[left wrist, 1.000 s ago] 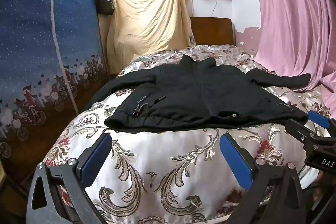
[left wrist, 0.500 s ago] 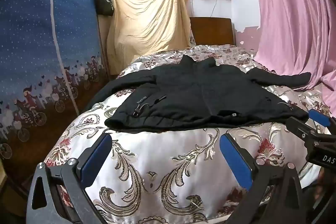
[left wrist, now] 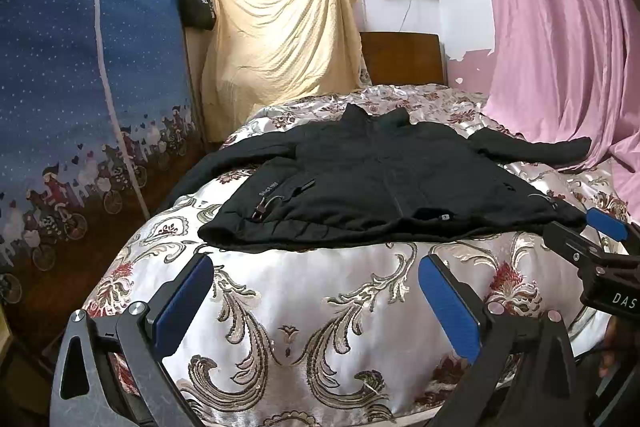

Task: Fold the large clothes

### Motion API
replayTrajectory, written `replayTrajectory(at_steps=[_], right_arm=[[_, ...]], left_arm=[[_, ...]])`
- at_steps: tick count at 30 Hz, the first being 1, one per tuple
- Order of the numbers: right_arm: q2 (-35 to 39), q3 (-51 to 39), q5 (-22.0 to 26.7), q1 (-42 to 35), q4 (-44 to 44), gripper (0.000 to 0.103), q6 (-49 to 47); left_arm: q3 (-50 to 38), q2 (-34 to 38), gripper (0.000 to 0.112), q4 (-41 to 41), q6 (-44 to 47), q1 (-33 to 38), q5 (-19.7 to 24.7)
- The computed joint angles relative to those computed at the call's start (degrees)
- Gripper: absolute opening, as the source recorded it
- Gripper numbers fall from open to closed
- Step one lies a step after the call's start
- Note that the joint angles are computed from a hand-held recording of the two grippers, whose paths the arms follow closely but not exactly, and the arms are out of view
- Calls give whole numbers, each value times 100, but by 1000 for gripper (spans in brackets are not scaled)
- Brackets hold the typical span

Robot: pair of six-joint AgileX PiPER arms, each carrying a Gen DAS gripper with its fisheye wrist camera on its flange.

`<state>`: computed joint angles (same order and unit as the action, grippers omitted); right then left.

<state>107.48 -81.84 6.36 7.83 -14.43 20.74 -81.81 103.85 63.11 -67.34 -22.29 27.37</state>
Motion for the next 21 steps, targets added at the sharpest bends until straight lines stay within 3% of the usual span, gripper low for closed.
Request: replayTrajectory(at_steps=[21], right_arm=[[25, -23, 30, 19, -181, 102, 197]], left_arm=[[-4, 4, 103, 4, 1, -2, 3]])
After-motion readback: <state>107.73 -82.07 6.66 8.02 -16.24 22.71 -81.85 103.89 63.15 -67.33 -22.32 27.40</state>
